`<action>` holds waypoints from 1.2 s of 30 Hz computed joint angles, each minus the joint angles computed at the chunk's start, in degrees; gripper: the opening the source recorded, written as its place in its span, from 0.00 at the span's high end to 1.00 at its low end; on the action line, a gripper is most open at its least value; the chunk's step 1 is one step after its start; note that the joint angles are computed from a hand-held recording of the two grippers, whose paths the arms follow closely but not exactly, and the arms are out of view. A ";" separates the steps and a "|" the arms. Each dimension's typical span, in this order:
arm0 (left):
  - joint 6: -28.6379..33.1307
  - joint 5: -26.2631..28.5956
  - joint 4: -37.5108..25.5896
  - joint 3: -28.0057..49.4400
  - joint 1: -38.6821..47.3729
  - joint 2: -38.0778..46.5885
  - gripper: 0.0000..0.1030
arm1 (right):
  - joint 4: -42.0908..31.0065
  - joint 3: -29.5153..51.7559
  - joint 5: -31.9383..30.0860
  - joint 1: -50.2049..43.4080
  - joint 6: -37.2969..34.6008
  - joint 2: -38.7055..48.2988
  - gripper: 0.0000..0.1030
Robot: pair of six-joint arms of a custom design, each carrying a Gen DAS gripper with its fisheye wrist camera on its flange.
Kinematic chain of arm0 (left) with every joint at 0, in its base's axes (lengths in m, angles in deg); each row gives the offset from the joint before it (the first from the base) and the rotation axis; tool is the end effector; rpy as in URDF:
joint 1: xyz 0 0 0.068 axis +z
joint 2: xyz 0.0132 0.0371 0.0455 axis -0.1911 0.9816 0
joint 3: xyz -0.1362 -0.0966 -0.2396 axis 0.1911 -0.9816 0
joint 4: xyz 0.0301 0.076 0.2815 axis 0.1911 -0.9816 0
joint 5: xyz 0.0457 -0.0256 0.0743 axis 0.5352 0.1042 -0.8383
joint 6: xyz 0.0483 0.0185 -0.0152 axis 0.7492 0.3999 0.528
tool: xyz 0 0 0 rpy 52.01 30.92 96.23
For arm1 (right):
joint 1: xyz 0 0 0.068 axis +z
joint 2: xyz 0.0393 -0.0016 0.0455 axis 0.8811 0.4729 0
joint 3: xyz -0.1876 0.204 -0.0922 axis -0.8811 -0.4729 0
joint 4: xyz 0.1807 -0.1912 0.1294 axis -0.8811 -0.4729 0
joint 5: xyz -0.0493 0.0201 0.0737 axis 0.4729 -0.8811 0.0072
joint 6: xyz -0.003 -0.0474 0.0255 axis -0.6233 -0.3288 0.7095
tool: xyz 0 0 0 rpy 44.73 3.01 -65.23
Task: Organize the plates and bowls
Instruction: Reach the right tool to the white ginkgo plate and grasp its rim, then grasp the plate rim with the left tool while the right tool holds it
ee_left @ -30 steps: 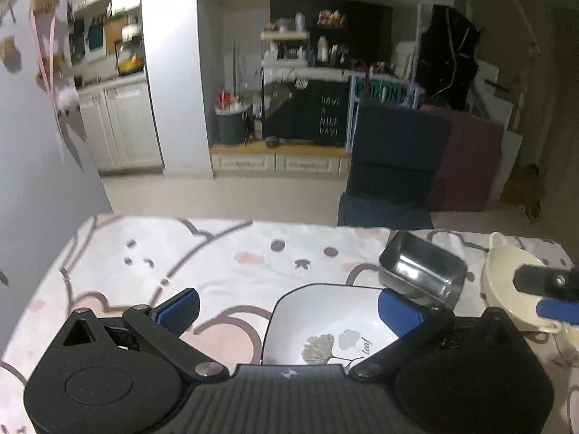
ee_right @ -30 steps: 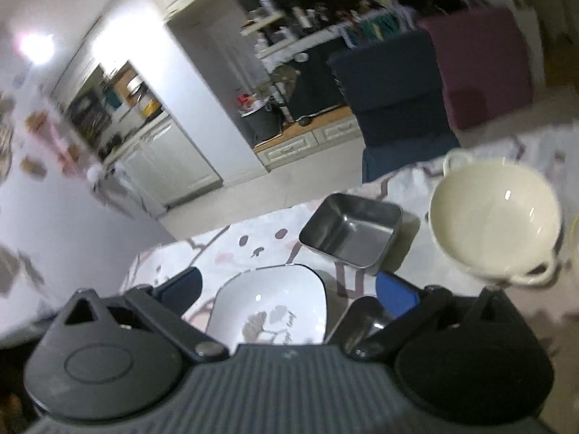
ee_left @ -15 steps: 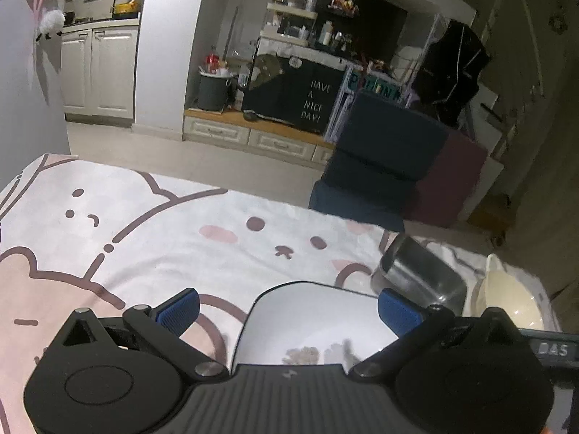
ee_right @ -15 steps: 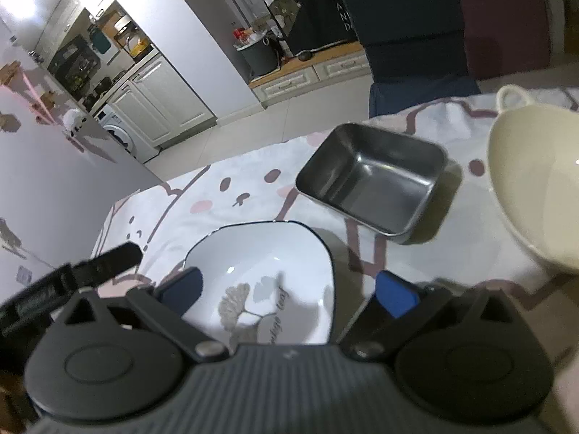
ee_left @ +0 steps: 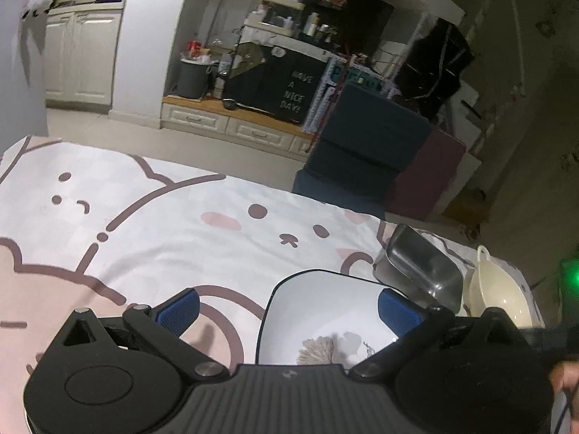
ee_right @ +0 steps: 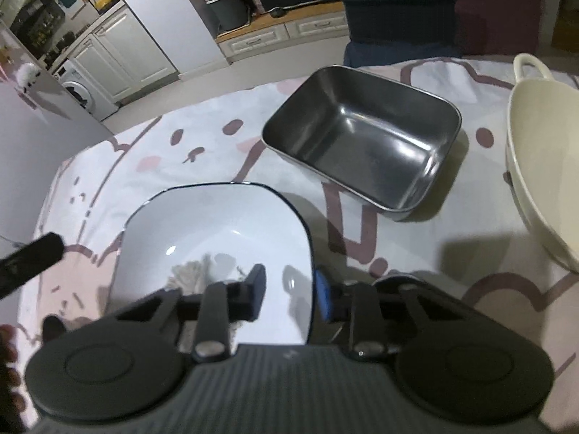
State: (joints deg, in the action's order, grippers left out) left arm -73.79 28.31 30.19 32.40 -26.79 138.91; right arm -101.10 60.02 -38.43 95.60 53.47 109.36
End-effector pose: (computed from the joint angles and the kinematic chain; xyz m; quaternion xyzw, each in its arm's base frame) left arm 0.2995 -0.0933 0.1974 0.0794 0.9091 -0.2014 0.3558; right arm 0.2849 0.1860 0.1943 0.1384 0.9546 0.1297 0.2296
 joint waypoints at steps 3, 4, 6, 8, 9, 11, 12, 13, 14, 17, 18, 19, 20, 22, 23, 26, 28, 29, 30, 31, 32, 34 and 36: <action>2.31 1.20 -1.17 0.35 1.06 0.28 0.00 | 1.32 0.11 1.23 0.19 0.26 1.17 0.65; 2.66 2.51 -1.48 0.53 1.62 0.59 0.00 | 1.44 0.75 1.84 0.47 0.07 1.95 0.65; 2.20 4.30 -3.13 1.48 2.85 1.61 0.00 | 1.55 2.90 2.78 1.41 -1.24 4.15 0.64; 1.34 4.66 -4.71 2.39 3.95 2.92 0.02 | 2.71 4.59 1.78 2.10 -2.60 5.94 0.64; 1.33 4.69 -5.54 2.84 4.39 3.59 0.05 | 4.07 5.07 0.56 2.37 -3.17 6.71 0.64; 1.56 4.43 -7.13 3.65 5.24 4.93 0.13 | 5.79 5.89 -1.45 2.82 -4.10 8.17 0.66; 1.30 3.91 -7.79 3.91 5.64 5.53 0.18 | 5.44 6.62 -1.70 3.20 -4.26 8.96 0.66; 1.18 3.59 -8.10 3.96 6.07 5.88 0.22 | 5.42 6.97 -1.29 3.64 -4.55 9.60 0.67; 1.24 3.43 -8.37 3.97 6.52 6.19 0.23 | 5.57 6.91 -0.61 3.91 -4.89 9.70 0.67; 2.46 3.41 -9.13 4.19 7.60 7.21 0.33 | 6.82 5.62 -1.63 3.41 -4.19 9.08 0.69; 3.12 3.68 -9.40 4.29 7.91 7.52 0.38 | 7.39 4.79 -2.37 3.07 -3.48 8.54 0.69; 3.72 3.91 -9.66 4.41 8.11 7.87 0.42 | 7.67 4.13 -2.72 2.86 -2.68 8.09 0.69; 4.28 3.90 -9.91 4.55 8.22 8.24 0.45 | 7.53 3.75 -2.62 2.90 -1.88 7.80 0.69; 5.05 3.46 -10.03 4.66 8.14 8.81 0.52 | 6.74 3.71 -2.26 3.26 -1.42 7.76 0.69; 5.31 3.18 -10.10 4.78 8.08 9.15 0.54 | 6.17 3.78 -1.95 3.55 -1.28 7.75 0.69; 5.59 2.41 -10.62 5.04 7.93 9.72 0.60 | 6.32 2.39 -2.98 3.99 -0.30 6.89 0.69; 5.93 1.50 -10.86 5.14 7.61 9.88 0.65 | 6.80 1.90 -4.11 3.95 1.27 6.93 0.69; 6.25 1.13 -11.01 5.16 7.50 9.99 0.66 | 7.40 1.32 -4.43 3.93 1.98 6.65 0.69; 6.62 0.69 -11.16 5.20 7.34 10.17 0.70 | 8.07 0.93 -4.54 3.97 2.83 6.59 0.70; 6.93 0.07 -11.15 5.16 7.18 10.35 0.75 | 8.62 0.66 -4.71 3.92 3.75 6.63 0.74; 7.24 -0.75 -11.16 5.15 7.02 10.59 0.78 | 9.65 0.12 -5.06 3.79 4.61 6.59 0.78; 7.85 -1.11 -11.25 5.22 7.14 11.13 0.84 | 11.11 -0.68 -5.15 3.65 6.10 6.58 0.81; 7.95 -0.25 -11.17 5.13 7.65 11.25 0.84 | 12.12 -1.30 -4.41 3.78 7.38 6.65 0.85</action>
